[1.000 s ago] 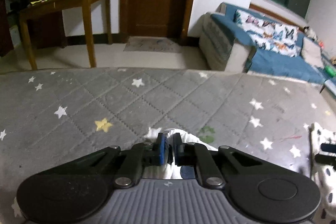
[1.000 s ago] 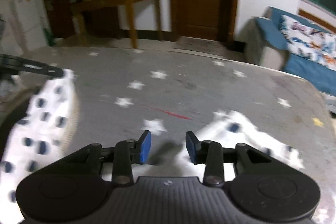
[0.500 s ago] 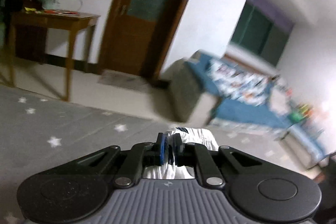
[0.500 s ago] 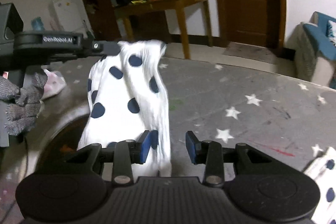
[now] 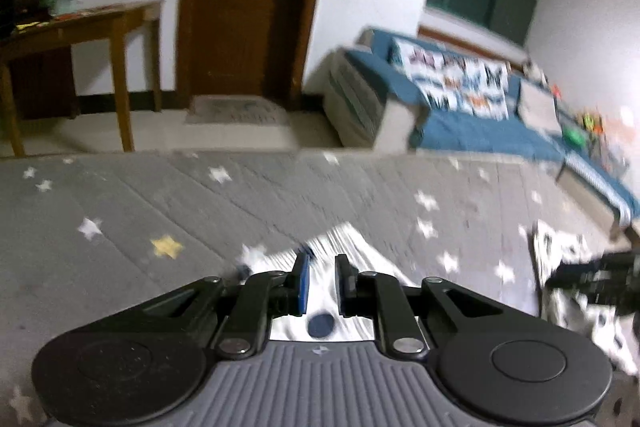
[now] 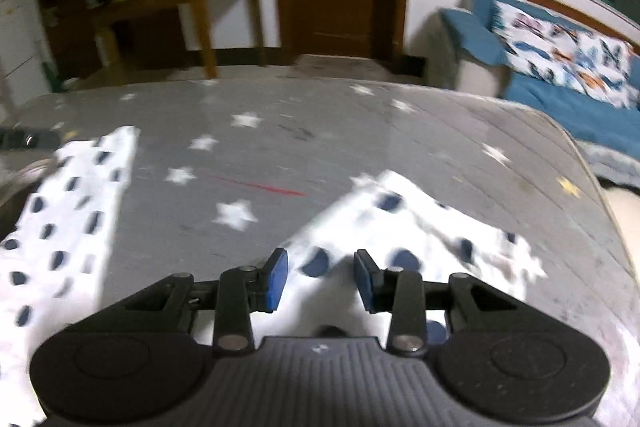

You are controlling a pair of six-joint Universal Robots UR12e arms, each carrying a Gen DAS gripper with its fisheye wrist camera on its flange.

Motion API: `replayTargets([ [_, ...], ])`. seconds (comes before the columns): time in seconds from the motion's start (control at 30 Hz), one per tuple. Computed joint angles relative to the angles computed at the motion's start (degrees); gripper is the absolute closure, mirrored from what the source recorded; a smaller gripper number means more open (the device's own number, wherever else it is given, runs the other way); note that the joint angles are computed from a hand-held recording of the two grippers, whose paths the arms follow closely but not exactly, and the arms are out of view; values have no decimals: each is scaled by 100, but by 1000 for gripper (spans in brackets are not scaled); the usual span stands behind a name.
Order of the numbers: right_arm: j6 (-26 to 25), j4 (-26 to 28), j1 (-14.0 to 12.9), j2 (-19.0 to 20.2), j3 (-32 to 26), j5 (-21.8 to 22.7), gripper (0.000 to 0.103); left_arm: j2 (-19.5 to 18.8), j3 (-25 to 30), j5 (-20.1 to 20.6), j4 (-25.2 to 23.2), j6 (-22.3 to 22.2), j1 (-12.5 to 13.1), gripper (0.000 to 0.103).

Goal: Fold clothes

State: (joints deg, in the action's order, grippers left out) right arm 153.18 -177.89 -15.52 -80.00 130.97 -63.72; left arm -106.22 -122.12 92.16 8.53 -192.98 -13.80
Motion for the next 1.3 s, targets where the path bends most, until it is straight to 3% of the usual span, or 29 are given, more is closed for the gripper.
replayTargets([
  [0.1,166,-221,-17,131,-63,59,67,-175,191,111,-259,14,-118,88],
  [0.37,-10,-744,199,554,-360,-77,62,-511,525,730,-311,48,-347,84],
  [0.5,-290,-686,95,269,-152,137,62,-325,389,734,-299,-6,-365,83],
  [0.63,-758,-207,-170,-306,244,553,62,68,69,726,-369,-154,-408,71],
  [0.73,-1287,391,-438,-831,582,907,62,409,-187,805,-574,-243,-502,68],
  [0.87,-2362,1735,-955,-1859,1139,1426,62,878,-593,976,-869,-392,-683,63],
  [1.13,-4951,5490,-2182,-4155,1767,1945,62,1627,-1336,1275,-1400,-923,-1251,60],
  [1.3,-6694,7744,-2903,-5242,1777,1770,62,1881,-1658,1274,-1534,-1439,-1612,59],
])
